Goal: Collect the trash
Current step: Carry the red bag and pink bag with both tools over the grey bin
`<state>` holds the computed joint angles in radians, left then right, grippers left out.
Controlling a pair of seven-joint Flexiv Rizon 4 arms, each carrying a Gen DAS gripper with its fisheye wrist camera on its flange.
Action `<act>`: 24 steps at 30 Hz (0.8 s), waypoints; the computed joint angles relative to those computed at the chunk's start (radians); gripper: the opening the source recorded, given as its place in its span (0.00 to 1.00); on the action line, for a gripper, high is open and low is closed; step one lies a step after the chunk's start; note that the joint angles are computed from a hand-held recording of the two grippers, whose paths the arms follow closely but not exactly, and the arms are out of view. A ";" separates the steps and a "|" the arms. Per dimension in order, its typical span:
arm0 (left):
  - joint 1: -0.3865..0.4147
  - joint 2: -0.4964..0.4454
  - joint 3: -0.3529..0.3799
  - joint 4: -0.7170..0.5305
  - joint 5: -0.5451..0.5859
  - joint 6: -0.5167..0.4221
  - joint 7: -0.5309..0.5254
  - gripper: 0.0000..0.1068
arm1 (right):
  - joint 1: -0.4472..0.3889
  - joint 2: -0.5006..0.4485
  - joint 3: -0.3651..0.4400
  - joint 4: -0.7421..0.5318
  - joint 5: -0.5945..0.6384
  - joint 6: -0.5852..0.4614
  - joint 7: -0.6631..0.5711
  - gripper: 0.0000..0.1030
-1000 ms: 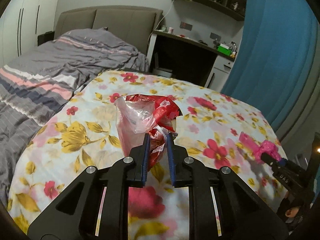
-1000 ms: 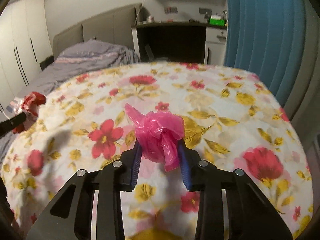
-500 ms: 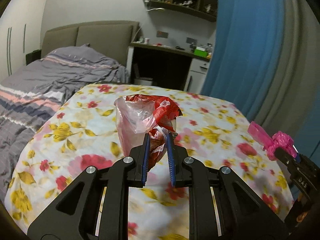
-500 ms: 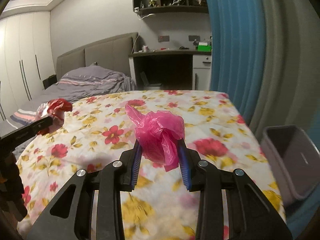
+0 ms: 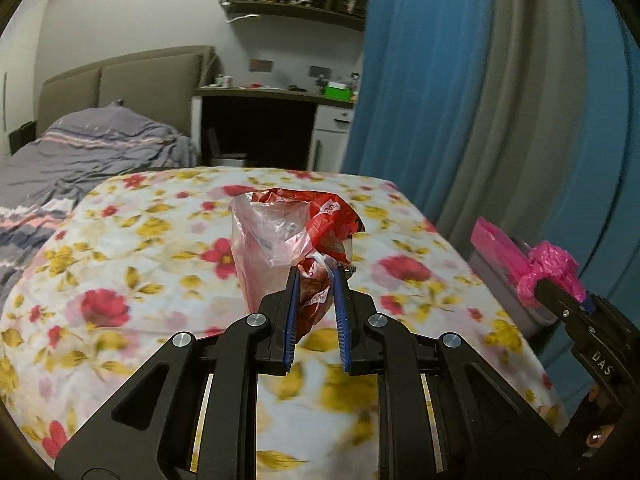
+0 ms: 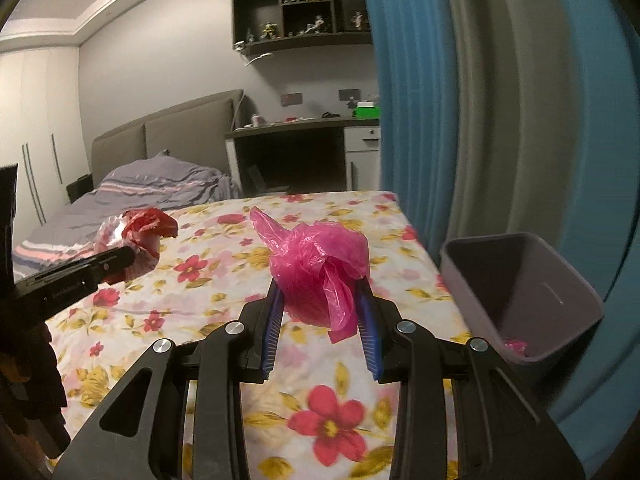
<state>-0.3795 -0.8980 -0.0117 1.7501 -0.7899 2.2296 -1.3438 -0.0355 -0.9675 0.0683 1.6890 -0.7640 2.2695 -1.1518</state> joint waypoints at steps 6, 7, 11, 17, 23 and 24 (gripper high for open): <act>-0.058 -0.049 0.017 -0.118 -0.036 -0.067 0.073 0.15 | -0.024 -0.023 -0.009 -0.029 0.030 0.004 0.016 0.34; -0.067 -0.060 0.019 -0.146 -0.037 -0.083 0.087 0.15 | -0.029 -0.029 -0.010 -0.038 0.032 0.000 0.022 0.34; -0.120 -0.118 0.053 -0.275 -0.065 -0.153 0.150 0.15 | -0.042 -0.051 -0.022 -0.076 0.055 -0.017 0.035 0.34; -0.173 -0.218 0.121 -0.483 -0.072 -0.289 0.157 0.15 | -0.045 -0.078 -0.052 -0.123 0.141 -0.039 0.020 0.34; -0.226 -0.359 0.271 -0.732 -0.061 -0.489 0.073 0.15 | -0.058 -0.122 -0.066 -0.204 0.221 -0.086 0.014 0.34; -0.221 -0.379 0.278 -0.772 -0.048 -0.515 0.057 0.15 | -0.064 -0.130 -0.063 -0.221 0.228 -0.096 0.019 0.34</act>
<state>-0.6005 -1.2771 0.2666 0.9784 -0.8378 1.7149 -1.2865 -0.0993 -1.0974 0.0050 1.4680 -0.5356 2.1737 -1.1333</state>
